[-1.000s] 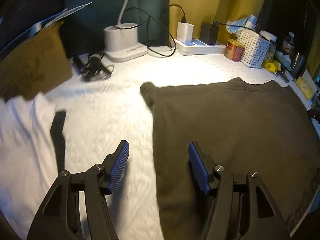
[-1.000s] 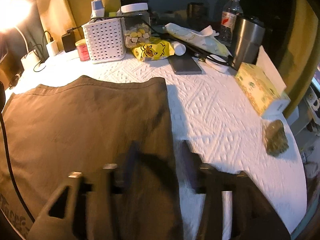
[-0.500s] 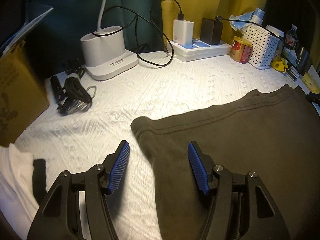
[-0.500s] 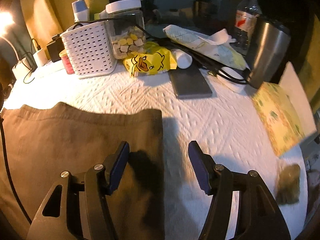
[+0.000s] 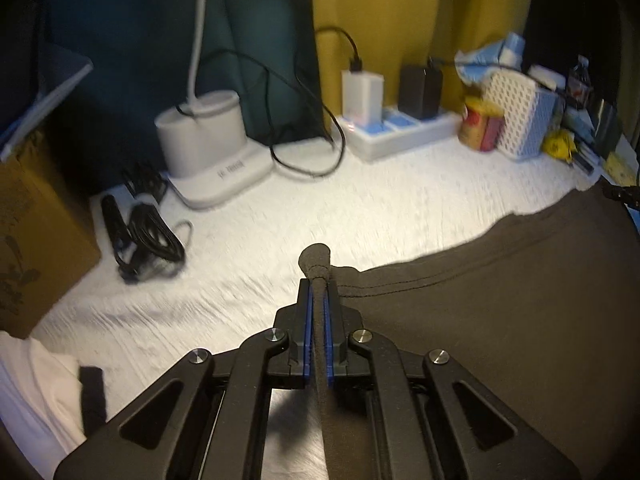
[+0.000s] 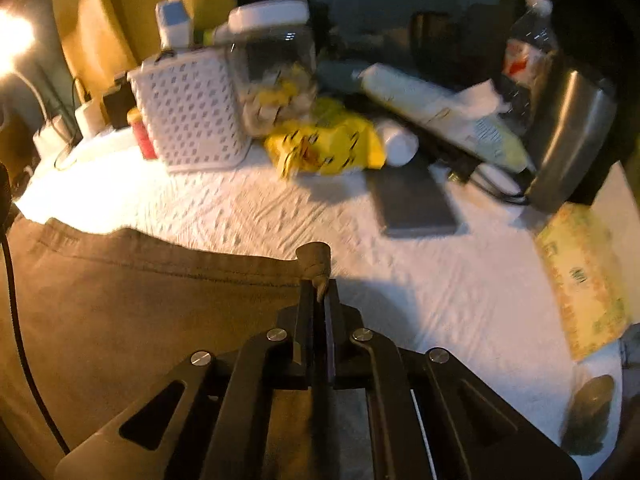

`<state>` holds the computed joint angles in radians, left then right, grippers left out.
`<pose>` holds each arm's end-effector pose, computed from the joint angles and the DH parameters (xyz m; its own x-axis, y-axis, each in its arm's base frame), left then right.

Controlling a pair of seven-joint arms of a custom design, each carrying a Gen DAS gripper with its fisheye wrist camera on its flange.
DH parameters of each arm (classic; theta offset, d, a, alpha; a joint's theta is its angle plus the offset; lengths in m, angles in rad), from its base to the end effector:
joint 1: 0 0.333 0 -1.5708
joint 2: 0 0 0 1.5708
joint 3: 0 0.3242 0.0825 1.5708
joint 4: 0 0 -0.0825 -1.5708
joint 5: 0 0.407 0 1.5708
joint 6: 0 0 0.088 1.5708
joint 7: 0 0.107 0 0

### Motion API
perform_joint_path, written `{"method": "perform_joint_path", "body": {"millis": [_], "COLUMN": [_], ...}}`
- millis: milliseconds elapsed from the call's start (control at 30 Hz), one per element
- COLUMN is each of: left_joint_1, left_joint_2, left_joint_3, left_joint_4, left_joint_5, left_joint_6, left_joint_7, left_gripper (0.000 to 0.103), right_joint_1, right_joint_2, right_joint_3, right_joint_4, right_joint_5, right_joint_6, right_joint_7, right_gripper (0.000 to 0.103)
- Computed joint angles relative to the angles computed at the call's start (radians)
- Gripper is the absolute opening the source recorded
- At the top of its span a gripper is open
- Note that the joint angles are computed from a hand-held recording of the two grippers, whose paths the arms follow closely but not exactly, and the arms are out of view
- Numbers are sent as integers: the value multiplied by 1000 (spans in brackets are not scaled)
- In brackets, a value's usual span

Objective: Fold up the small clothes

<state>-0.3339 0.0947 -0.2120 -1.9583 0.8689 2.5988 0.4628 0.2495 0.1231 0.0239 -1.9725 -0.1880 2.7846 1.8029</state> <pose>0.5398 -0.3417 0.4818 -0.0421 -0.9973 -0.0597 -0.6978 0.0721 -0.7126 0.6245 0.1833 0.4848 0.1875 -0.9822 0.0115 -0.7518 -0.1510 -0.6419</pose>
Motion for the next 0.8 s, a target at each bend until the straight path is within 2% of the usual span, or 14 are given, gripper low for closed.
{"method": "perform_joint_path", "body": {"millis": [200, 300, 333, 467, 600, 733, 800], "left_joint_1": [-2, -1, 0, 0, -4, -11, -10], "left_joint_2": [10, 36, 42, 50, 40, 29, 17], "left_joint_3": [6, 5, 0, 7, 16, 12, 9], "left_joint_4": [22, 41, 47, 37, 27, 30, 21], "left_joint_5": [53, 6, -47, -127, -128, -131, -130], "left_joint_6": [0, -14, -34, -25, -19, -64, -66], "left_joint_7": [-32, 15, 54, 88, 60, 57, 52], "left_gripper": [3, 3, 3, 4, 7, 7, 10], "right_joint_1": [0, -6, -4, 3, 14, 15, 17], "right_joint_2": [-5, 15, 24, 40, 41, 38, 34], "right_joint_3": [-17, -13, -13, -16, -27, -26, -27], "right_joint_4": [8, 25, 31, 40, 45, 46, 46], "right_joint_5": [-68, -50, -54, -63, -103, -114, -125], "right_joint_6": [17, -4, -14, -45, -55, -68, -78], "right_joint_7": [53, 43, 46, 56, 93, 116, 132], "right_gripper": [5, 5, 5, 5, 5, 5, 10]}}
